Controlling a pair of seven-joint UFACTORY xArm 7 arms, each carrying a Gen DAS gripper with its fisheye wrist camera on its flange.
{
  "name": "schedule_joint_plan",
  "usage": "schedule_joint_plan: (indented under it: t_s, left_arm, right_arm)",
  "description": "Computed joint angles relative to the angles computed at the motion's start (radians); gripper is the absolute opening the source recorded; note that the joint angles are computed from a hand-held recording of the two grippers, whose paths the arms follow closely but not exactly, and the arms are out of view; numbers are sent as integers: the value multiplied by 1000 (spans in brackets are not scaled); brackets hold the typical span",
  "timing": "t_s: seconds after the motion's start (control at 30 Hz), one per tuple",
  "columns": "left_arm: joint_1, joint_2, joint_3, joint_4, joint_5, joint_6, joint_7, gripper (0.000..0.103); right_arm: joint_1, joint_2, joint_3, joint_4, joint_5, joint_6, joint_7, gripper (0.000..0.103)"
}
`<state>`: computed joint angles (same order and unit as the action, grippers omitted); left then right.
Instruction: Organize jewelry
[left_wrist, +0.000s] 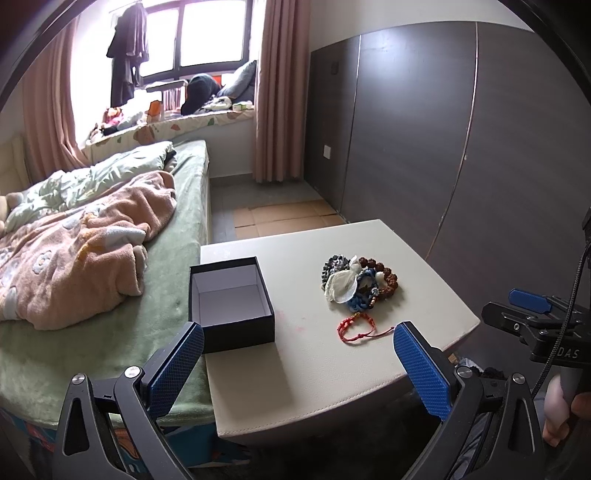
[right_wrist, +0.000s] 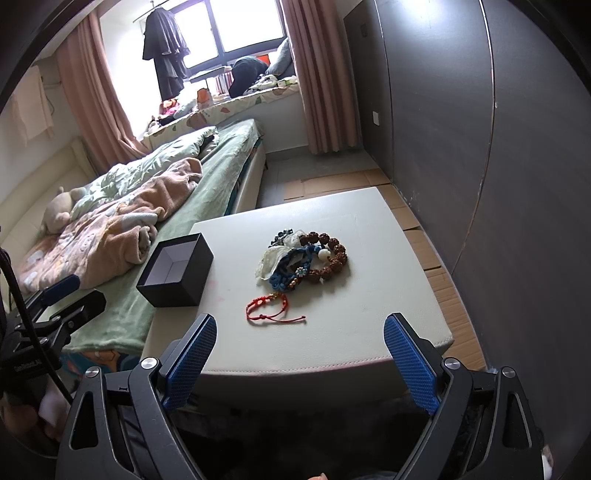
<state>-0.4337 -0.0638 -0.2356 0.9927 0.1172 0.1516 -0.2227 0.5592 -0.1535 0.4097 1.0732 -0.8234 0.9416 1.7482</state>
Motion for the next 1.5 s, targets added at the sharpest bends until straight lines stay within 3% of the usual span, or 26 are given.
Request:
schedule_joint_plan:
  t_s: [0.33,0.43,0.57,0.7,0.9,1.07,1.43,1.5]
  left_arm:
    - [2,10,-1,-7,22,-30,-8,103]
    - [-4,38,2,31,22,16,29,103]
    - [-21,51,9,62,-123,39,198,103]
    - [-20,77,9,117,-159,78,238,103]
    - [-17,162,-1,250,-242,168,306,97]
    - [-28,251,-1,380,-224,254,290,88]
    - [-67,507,3,744,-220,502,290,77]
    - [-93,578,15,842,-195,554,281,70]
  right_arm:
    - [-2,-20,-4,-16,6,-10,2,93]
    - [-17,-55,-8,-52,23,-44,11,93]
    - [-44,-86,-6,-71,63,-42,-19,93]
    - [-84,-118,-8,-89,87,-70,-36,93]
    - [-133,-123,-7,-90,95,-140,-52,93]
    - [-182,-122,-33,-98,129,-239,-52,92]
    - [-236,-47,-93,-67,251,-317,-84,92]
    - [-243,-28,-100,-64,252,-337,-71,92]
